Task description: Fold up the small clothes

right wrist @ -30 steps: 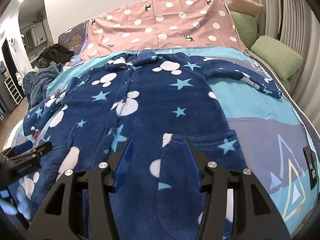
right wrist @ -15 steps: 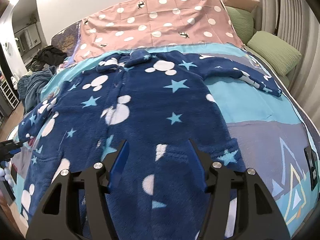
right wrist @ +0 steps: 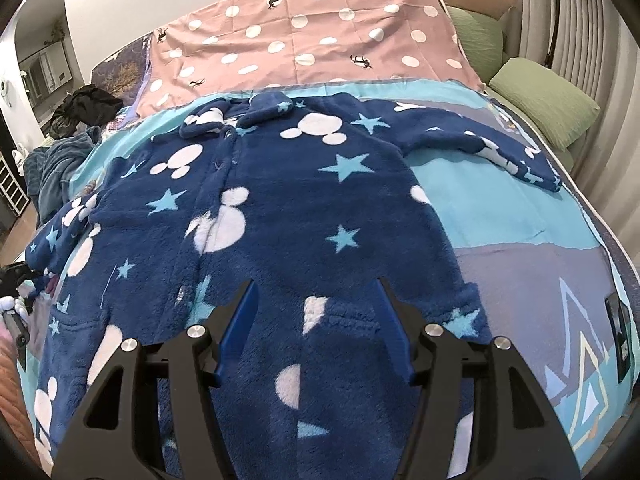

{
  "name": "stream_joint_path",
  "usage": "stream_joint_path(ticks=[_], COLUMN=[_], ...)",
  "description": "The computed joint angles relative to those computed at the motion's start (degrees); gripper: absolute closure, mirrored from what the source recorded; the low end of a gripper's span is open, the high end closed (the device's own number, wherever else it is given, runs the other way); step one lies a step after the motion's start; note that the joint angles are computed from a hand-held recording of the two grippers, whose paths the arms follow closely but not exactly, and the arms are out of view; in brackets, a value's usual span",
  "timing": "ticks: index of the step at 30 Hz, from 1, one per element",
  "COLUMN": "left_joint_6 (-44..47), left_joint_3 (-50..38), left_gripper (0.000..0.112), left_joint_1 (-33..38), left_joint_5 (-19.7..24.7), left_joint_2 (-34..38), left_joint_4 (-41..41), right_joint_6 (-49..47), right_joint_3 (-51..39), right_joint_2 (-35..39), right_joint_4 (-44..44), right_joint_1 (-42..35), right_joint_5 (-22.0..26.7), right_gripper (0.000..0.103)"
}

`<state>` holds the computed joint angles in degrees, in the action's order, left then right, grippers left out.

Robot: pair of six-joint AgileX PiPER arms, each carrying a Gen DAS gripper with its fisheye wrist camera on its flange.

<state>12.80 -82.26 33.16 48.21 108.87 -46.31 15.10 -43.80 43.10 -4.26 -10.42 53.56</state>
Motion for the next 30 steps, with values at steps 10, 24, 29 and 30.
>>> stream_joint_path(ticks=[10,24,29,30], left_joint_6=[6.44,-9.07,-11.48,-10.59], left_joint_3=[-8.27,-38.17,-42.48,-39.52], left_gripper=[0.098,0.096,0.078,0.073], left_joint_1=[-10.87,-59.86,-68.78,-69.21], left_joint_5=[1.8,5.68,8.73,7.62], left_joint_2=[-13.38,-0.37,7.43,6.5], left_joint_4=[-3.43,17.2,23.57,23.65], right_joint_6=[-6.8,-41.16,-49.31,-50.42], right_joint_3=[1.06,2.67,2.28,2.08], right_joint_2=[0.38,0.63,2.13,2.63], right_joint_4=[6.19,30.54,34.82,35.32], right_joint_1=[-5.45,-40.39,-48.75,-49.62], right_joint_5=[-1.24,4.96,7.09,7.18], right_gripper=[0.043,0.042,0.039,0.038])
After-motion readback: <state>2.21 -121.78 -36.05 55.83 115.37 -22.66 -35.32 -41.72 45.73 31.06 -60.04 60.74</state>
